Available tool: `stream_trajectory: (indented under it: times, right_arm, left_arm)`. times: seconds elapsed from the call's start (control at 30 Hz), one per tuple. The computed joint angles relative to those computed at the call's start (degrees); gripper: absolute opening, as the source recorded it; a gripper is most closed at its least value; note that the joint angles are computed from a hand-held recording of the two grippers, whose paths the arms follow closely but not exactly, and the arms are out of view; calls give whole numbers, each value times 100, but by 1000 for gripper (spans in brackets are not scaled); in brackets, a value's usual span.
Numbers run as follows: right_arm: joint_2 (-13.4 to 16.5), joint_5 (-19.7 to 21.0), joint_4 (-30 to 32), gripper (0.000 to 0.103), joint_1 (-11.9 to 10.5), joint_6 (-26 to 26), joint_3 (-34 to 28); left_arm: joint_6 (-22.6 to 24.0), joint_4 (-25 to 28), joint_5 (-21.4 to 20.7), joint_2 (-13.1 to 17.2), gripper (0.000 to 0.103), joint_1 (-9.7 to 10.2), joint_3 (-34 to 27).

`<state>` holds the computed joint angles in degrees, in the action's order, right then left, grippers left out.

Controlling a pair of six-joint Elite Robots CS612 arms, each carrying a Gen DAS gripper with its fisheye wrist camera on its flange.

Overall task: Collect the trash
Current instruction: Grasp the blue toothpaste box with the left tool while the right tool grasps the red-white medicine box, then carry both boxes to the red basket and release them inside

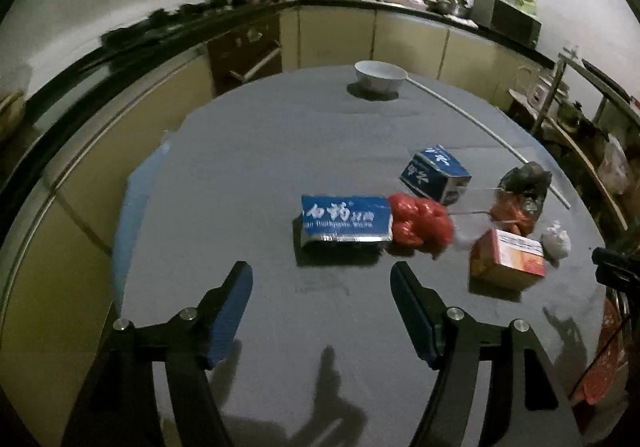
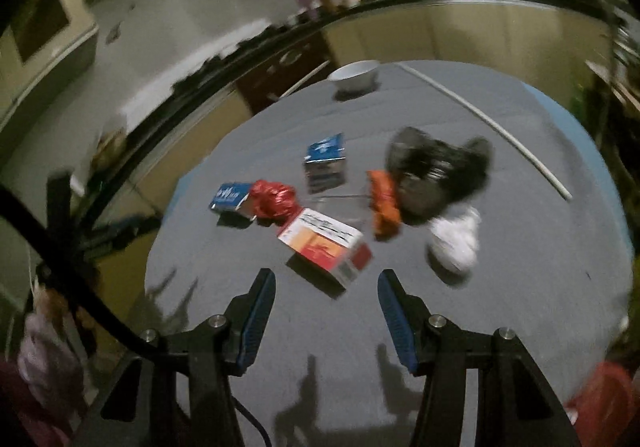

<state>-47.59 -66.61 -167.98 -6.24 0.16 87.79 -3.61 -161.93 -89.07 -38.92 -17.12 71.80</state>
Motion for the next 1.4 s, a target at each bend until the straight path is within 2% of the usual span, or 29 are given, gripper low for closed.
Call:
stream_trajectory:
  times: [0.1,0.13,0.2,0.3,0.4,0.47,0.57,0.63,0.73,0.87,0.93,1.0,1.07,1.1,1.13,1.23,1.4]
  right_arm:
    - [223,51,547,57,53,-554,-449]
    - [271,74,657,57,58,-669,-545]
    - [409,151,1041,58,66,-1000,-838]
    - [582,160,1610,63,92,-1457,-1224]
    - [731,180,2171,63,108,-1853,-1556]
    - [813,176,2502,63,122,-2078,-1739]
    - [966,241,3006,63,143,-2390,-2052]
    - [1036,222,3263,63,164,-2578,-2205]
    - [1141,225,3676,64,192,-2875,-2445]
    - [1224,159,3892,68,242,-3056,-2593]
    - [1234,105,3863,68,259,-3050,-2589]
    - [1244,84,3790,68,264,-2956,-2568]
    - [1256,-140,3546,67,297,-2747,-2506]
    - [1259,-144,3423,61,304,-2661,-2464]
    - [1254,-163,3253,61,322,-2583,-2398]
    - [1157,-115,3015,60,330,-2418,-2182]
    - [900,194,2338,59,281,-1783,-1614]
  left_arm:
    - [297,297,-485,263,72,122,-503]
    - [519,396,-705,346,74,155,-666]
    - [1288,848,-1057,556,76,206,-1111]
    - [2452,1323,-1248,827,76,232,-1663]
    - [3476,2190,-1480,1112,76,244,-2328]
    - [3962,2462,-1484,1258,76,223,-2628]
    - [4744,3235,-1899,1473,76,252,-3161]
    - [5312,3467,-1976,1554,76,252,-3336]
    - [5737,3878,-2061,1683,76,270,-3608]
    - [6069,4270,-2017,1825,76,264,-3837]
    - [6130,4147,-1928,1848,76,255,-3795]
    - [6029,4169,-1756,1965,76,236,-3922]
    - [5937,4175,-1593,2039,76,213,-3988]
    - [5866,4191,-1537,2064,76,209,-4011]
    - [5752,4180,-1613,2076,76,223,-4016]
    - [5368,3881,-1625,1989,70,237,-3785]
    - [4506,2792,-1342,1563,68,231,-2777]
